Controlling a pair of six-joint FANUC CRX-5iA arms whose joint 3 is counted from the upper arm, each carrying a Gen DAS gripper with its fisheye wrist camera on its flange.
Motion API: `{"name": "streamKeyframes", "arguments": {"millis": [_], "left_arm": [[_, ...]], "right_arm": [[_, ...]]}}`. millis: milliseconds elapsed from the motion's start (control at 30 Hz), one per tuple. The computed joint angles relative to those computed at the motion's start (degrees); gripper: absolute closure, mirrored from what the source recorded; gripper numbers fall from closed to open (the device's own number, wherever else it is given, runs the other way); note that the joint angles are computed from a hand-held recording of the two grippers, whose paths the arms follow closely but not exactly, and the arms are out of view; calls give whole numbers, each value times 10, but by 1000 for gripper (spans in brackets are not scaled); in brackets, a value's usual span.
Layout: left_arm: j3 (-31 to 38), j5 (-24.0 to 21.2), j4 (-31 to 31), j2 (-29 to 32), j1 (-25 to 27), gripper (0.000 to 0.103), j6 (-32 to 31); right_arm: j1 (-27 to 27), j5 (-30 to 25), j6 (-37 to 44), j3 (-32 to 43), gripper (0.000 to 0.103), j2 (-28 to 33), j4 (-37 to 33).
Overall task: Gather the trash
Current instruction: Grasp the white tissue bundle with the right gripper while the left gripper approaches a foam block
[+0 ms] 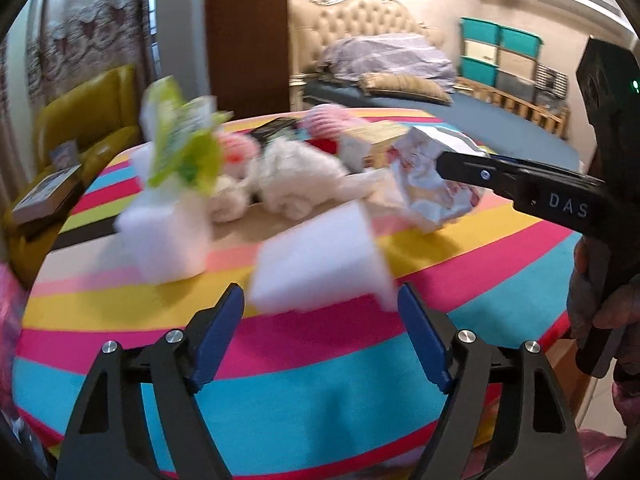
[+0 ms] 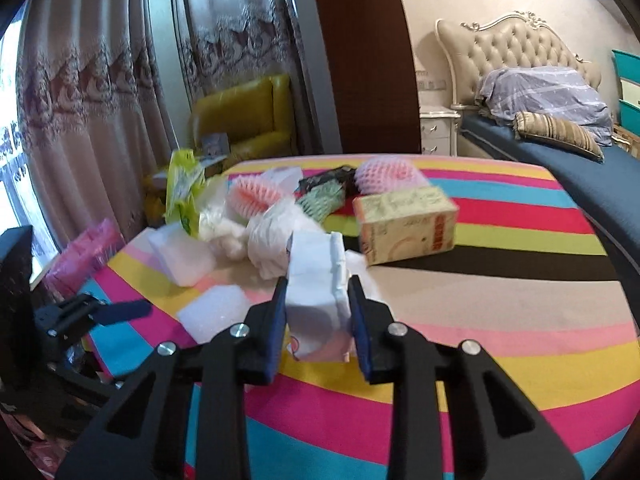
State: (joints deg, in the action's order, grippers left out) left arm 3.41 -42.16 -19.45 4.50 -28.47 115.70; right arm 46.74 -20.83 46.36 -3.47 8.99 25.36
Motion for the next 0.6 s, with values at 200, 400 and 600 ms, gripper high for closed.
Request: {"name": "streamKeyframes", "arguments": {"millis": [200, 400, 600], "left_arm": [[39, -17, 23, 35, -5, 28, 3], [104, -64, -31, 82, -18, 19, 66], [123, -115, -63, 90, -9, 17, 110]], "right_arm": [[-16, 39, -54, -45, 74, -26, 44], [-28, 61, -94, -71, 74, -39, 68], [-25, 54, -56, -63, 74, -37, 24]]}}
